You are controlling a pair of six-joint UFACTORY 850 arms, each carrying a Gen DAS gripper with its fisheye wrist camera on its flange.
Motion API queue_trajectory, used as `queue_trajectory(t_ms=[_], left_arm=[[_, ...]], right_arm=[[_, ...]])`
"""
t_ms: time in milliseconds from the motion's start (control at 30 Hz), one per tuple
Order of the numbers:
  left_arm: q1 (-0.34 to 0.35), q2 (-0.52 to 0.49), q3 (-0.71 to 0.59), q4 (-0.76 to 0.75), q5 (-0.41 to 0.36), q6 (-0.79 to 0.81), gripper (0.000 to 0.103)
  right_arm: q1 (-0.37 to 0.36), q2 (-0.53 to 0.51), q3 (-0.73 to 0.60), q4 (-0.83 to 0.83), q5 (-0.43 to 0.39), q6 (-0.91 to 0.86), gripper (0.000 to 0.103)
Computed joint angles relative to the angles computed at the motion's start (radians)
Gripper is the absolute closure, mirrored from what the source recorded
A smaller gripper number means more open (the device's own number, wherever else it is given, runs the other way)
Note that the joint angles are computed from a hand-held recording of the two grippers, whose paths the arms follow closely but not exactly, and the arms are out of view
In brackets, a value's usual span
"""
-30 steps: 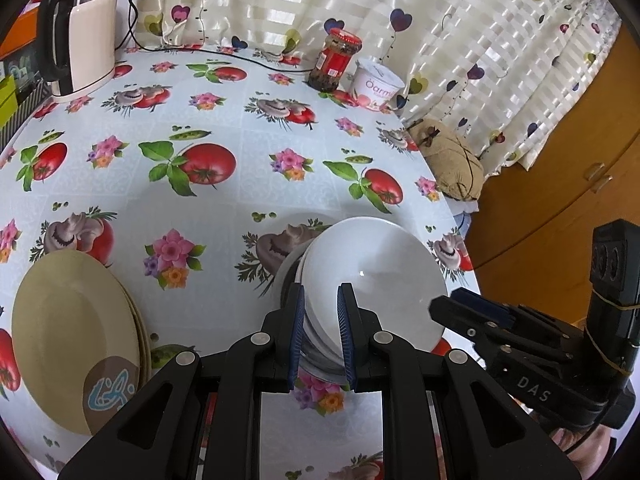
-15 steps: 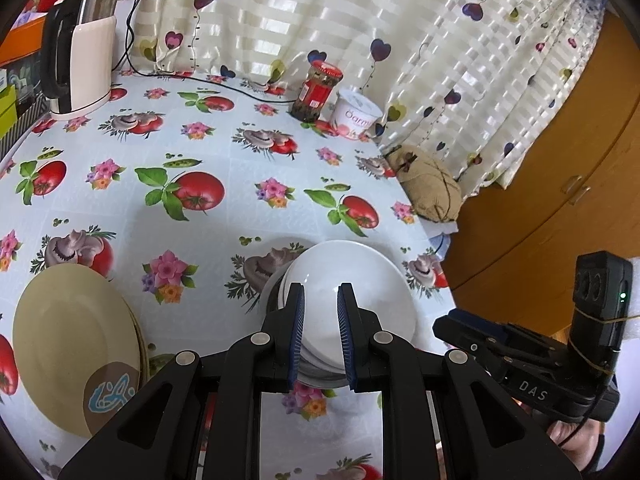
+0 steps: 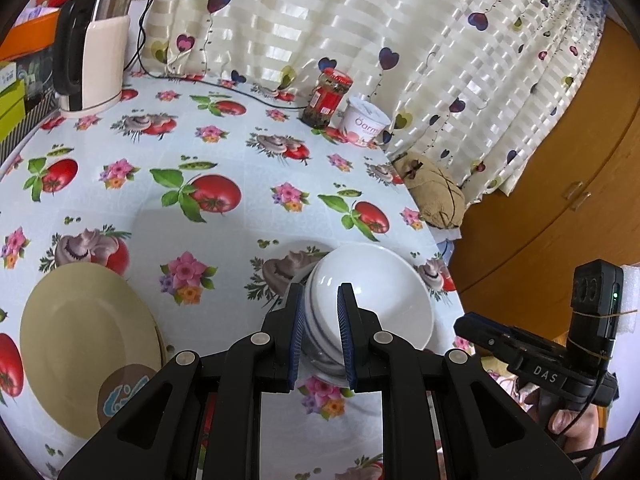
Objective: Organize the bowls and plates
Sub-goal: 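Close both grippers on the rim of the nested bowl stack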
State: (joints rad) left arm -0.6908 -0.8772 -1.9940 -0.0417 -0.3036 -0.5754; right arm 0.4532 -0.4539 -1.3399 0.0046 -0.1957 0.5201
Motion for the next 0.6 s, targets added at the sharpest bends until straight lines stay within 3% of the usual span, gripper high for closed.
queue_trajectory(t_ms=[400, 600], left_arm=[[0.024, -0.037, -0.006, -0.328, 0.0, 0.309, 0.085], [0.025, -0.052, -0.015, -0.377, -0.005, 0.327, 0.085]], right_arm=[[-0.008, -0.026, -0.003, 0.039, 0.004, -0.014, 0.071], [-0.011, -0.01, 0.035, 0.097, 0.043, -0.049, 0.071]])
